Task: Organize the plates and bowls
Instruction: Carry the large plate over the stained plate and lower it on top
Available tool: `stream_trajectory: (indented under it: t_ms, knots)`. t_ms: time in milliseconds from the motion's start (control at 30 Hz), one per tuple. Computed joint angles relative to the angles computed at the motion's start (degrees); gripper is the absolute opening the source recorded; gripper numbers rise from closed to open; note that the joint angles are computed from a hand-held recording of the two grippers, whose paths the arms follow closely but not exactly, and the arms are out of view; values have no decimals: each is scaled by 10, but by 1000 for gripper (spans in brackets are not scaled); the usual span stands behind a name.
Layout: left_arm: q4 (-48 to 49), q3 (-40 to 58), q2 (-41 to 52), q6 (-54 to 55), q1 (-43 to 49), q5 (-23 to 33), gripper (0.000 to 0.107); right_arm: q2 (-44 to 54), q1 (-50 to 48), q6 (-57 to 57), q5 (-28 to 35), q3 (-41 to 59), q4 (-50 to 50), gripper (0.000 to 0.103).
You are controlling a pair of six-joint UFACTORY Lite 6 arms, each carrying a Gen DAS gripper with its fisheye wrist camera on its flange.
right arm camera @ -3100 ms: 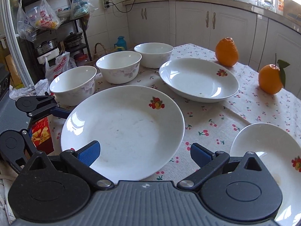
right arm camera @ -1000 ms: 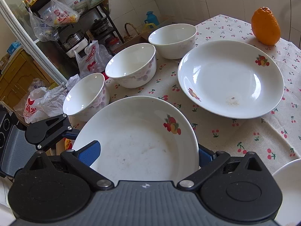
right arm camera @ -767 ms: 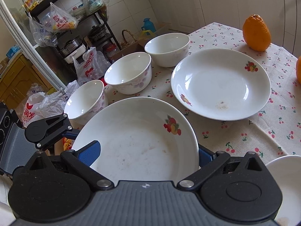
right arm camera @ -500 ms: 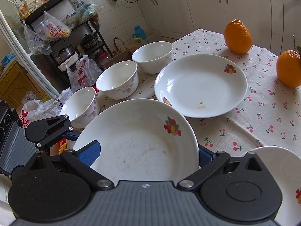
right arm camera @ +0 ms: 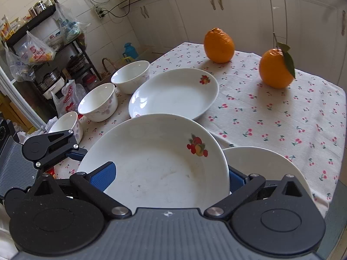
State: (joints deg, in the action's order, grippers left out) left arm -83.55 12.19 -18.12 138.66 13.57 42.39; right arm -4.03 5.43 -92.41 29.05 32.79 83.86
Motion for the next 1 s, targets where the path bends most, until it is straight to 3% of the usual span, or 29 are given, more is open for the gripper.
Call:
stream_trajectory:
  t_ms: [367,1000]
  knots:
    - [-127,48,79,50,-155,-50,99,-20,-119,-51,26,-40,2,103]
    - [-226,89,157,110,-233,-72,99,19,-182,-110,25,-50,41,103]
